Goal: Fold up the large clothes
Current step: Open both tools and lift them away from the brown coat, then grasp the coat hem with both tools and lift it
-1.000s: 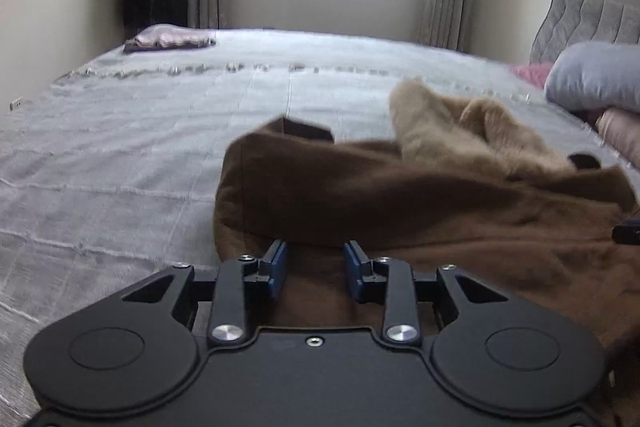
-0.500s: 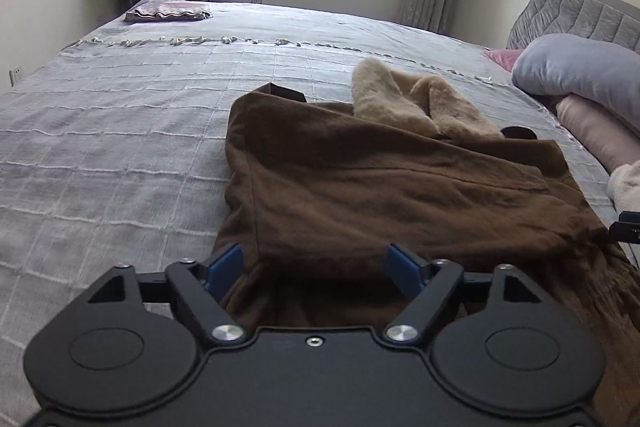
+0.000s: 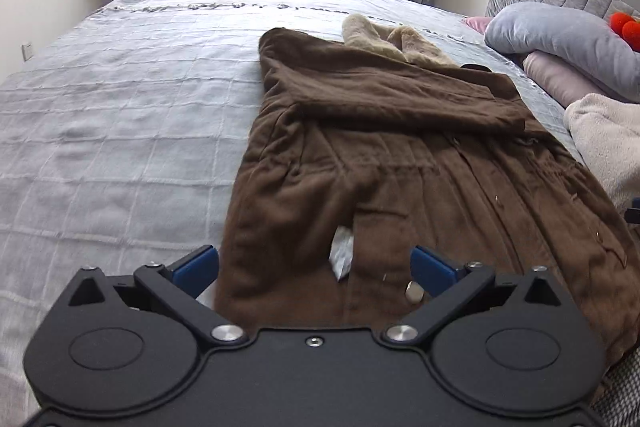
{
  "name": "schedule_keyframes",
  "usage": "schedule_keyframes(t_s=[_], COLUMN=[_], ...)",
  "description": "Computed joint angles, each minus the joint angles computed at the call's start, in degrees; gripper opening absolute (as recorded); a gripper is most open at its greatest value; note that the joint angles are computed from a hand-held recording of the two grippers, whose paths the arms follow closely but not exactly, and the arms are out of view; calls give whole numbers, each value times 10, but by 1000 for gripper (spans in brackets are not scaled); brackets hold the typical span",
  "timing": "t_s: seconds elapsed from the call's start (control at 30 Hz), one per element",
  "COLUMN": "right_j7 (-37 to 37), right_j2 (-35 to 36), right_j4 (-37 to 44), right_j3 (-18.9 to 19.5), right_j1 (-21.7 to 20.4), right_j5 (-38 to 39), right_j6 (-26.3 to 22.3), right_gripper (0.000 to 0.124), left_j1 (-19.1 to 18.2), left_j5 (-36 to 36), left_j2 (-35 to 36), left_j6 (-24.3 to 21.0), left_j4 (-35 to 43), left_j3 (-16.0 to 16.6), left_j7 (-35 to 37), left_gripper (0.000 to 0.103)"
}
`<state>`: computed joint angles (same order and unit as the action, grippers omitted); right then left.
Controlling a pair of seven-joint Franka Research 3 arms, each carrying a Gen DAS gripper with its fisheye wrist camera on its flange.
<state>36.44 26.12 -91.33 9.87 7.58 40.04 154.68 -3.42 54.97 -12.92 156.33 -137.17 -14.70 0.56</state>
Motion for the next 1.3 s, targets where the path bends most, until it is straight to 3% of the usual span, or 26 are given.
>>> schedule_keyframes(t_s=[0.3, 0.4, 0.53, 0.6, 0.67, 0.77, 0.8, 0.97, 1.03, 1.13, 1.23, 1.27, 1.3], right_j7=[-27, -40, -46, -40, -35, -30, -47, -81, -85, -85, -55, -37, -17], right_j2=[-54, -60, -62, -59, -53, -39, -38, -35, -34, -40, -42, -42, -41], right_j4=[-103, -115, -126, -124, -119, -107, -109, -112, -113, -117, -114, -110, -106], right_j3=[-9, -12, -21, -26, -28, -25, -19, -17, -20, -30, -41, -45, -48], right_j1=[-28, -38, -45, -50, -58, -78, -85, -109, -113, -109, -101, -97, -94], right_j5=[41, 63, 82, 88, 100, 140, 169, 263, 285, 288, 277, 268, 257], right_j6=[20, 6, 3, -15, -39, -86, -88, -146, -178, -206, -223, -222, -225], right_gripper=[102, 102, 102, 103, 103, 103, 103, 102, 101, 89, 73, 57, 37], left_j1=[-6, 5, 41, 54, 109, 241, 269, 327, 342, 352, 338, 329, 319], left_j5=[-22, -18, -13, -31, -18, -18, -34, -109, -134, -175, -204, -210, -218], left_j2=[-83, -112, -137, -144, -150, -173, -182, -218, -213, -215, -206, -198, -192], left_j6=[6, 47, 157, 170, 222, 328, 347, 401, 434, 458, 450, 447, 445], left_j4=[-117, -152, -198, -209, -221, -237, -242, -265, -271, -277, -280, -283, -286], left_j3=[-21, -26, -36, -49, -90, -199, -227, -297, -315, -344, -338, -327, -317], left_j7=[-56, -79, -111, -117, -150, -196, -199, -193, -180, -163, -157, -155, -157], left_gripper=[103, 103, 103, 102, 102, 100, 100, 100, 90, 80, 55, 40, 37])
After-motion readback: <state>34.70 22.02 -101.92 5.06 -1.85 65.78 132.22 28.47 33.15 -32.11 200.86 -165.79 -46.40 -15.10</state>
